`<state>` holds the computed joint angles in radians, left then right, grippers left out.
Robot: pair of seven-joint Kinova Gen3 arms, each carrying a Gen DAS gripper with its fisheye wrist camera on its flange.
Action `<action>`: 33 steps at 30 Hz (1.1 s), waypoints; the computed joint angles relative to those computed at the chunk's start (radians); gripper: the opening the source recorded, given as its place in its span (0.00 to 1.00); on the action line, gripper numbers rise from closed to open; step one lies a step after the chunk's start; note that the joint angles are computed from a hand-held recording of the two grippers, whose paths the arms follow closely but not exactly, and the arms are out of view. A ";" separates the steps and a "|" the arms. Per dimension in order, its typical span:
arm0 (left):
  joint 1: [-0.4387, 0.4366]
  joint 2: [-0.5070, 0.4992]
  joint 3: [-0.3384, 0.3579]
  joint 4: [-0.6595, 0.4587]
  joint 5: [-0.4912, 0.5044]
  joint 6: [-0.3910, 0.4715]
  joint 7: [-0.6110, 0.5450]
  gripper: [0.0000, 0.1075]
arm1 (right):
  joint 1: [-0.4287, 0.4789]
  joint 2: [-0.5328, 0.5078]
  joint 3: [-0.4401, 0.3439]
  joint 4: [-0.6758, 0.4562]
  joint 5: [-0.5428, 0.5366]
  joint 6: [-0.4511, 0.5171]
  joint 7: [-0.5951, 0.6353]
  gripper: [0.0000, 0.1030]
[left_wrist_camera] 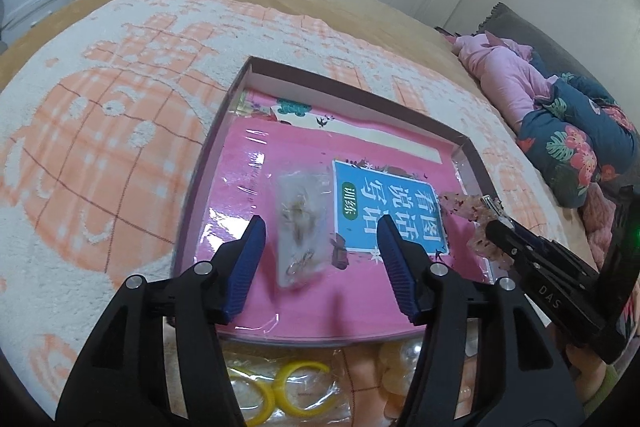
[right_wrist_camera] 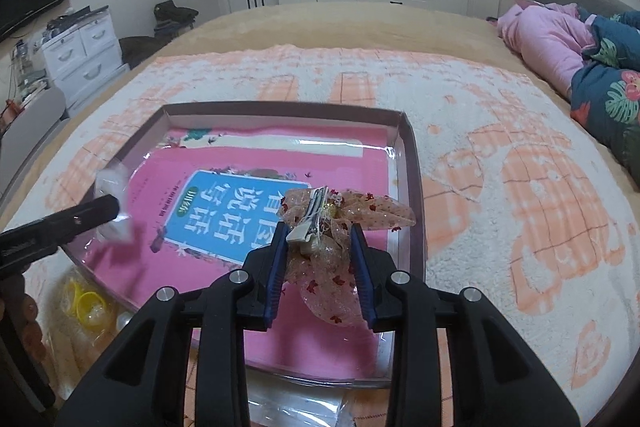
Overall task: Organize jewelry
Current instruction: 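Carry both items into the pink tray box and open both tools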
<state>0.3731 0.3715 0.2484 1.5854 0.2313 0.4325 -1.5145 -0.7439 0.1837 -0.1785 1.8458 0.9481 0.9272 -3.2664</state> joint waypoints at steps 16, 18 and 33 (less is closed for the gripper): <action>-0.005 -0.151 -0.015 0.150 -0.018 -0.107 0.030 0.75 | -0.094 -0.072 -0.085 0.093 0.143 0.150 -0.218 0.78; -0.016 -0.177 -0.005 0.172 -0.006 -0.126 0.019 0.79 | -0.115 -0.084 -0.111 0.107 0.172 0.197 -0.252 0.81; -0.002 -0.372 -0.017 0.324 0.030 -0.202 0.007 0.85 | -0.269 -0.124 -0.251 0.139 0.249 0.480 -0.363 0.91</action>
